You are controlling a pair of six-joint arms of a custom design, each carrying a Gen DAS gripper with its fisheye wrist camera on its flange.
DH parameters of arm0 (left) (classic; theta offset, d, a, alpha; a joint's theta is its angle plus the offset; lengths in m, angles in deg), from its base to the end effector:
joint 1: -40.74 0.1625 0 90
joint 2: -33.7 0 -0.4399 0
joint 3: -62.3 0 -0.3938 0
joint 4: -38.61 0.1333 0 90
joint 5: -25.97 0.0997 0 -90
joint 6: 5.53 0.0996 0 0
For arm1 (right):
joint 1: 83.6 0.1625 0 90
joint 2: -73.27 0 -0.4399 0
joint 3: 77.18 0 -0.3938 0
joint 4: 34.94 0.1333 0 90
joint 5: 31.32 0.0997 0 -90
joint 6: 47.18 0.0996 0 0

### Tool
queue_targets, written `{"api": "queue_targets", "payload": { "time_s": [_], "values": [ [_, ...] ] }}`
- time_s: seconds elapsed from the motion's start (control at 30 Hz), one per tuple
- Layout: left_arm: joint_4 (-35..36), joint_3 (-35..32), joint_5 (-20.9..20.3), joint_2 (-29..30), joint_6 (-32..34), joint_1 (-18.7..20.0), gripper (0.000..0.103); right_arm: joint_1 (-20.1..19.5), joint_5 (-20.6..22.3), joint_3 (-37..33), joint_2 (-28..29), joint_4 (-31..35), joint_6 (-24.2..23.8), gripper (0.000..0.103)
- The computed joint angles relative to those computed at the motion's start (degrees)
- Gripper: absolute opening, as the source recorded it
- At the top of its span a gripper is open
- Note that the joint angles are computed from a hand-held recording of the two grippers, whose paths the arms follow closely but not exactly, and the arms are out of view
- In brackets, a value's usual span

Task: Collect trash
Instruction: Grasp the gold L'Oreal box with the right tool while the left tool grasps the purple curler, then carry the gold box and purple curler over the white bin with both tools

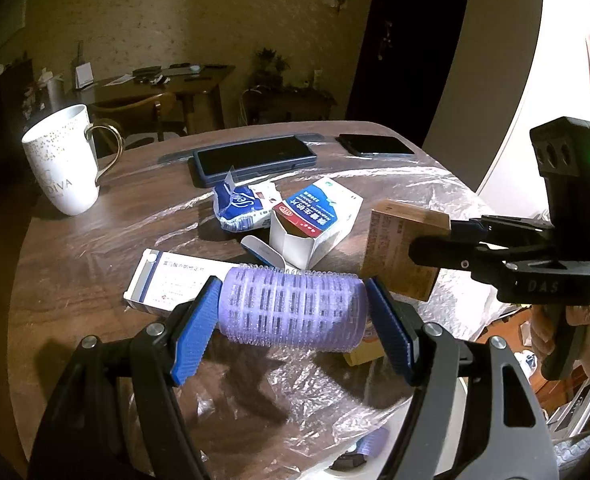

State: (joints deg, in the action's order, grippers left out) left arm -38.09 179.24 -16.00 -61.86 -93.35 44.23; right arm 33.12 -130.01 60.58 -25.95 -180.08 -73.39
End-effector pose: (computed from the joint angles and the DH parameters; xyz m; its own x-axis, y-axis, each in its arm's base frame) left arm -0.3549 -0.2294 0.3453 -0.8057 -0.0237 -0.5918 0.4125 0.6947 -0.5893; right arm 0.2680 -0.2695 0.2855 -0.6193 -0.7422 0.2561 -0.7851 0.5887 -0.1924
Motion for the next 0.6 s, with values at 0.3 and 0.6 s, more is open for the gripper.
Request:
{"api": "queue_targets", "payload": {
  "time_s": [0.3, 0.6],
  "values": [
    [1.9, -1.0, -0.7, 0.8, -1.9, -0.8, 0.074, 0.2, -1.2, 0.3, -2.4, 1.7, -1.4, 0.046],
    [4.0, -2.1, -1.3, 2.1, -4.2, -2.1, 0.074, -0.3, -2.2, 0.5, -4.6, 3.6, -2.1, 0.046]
  ]
}}
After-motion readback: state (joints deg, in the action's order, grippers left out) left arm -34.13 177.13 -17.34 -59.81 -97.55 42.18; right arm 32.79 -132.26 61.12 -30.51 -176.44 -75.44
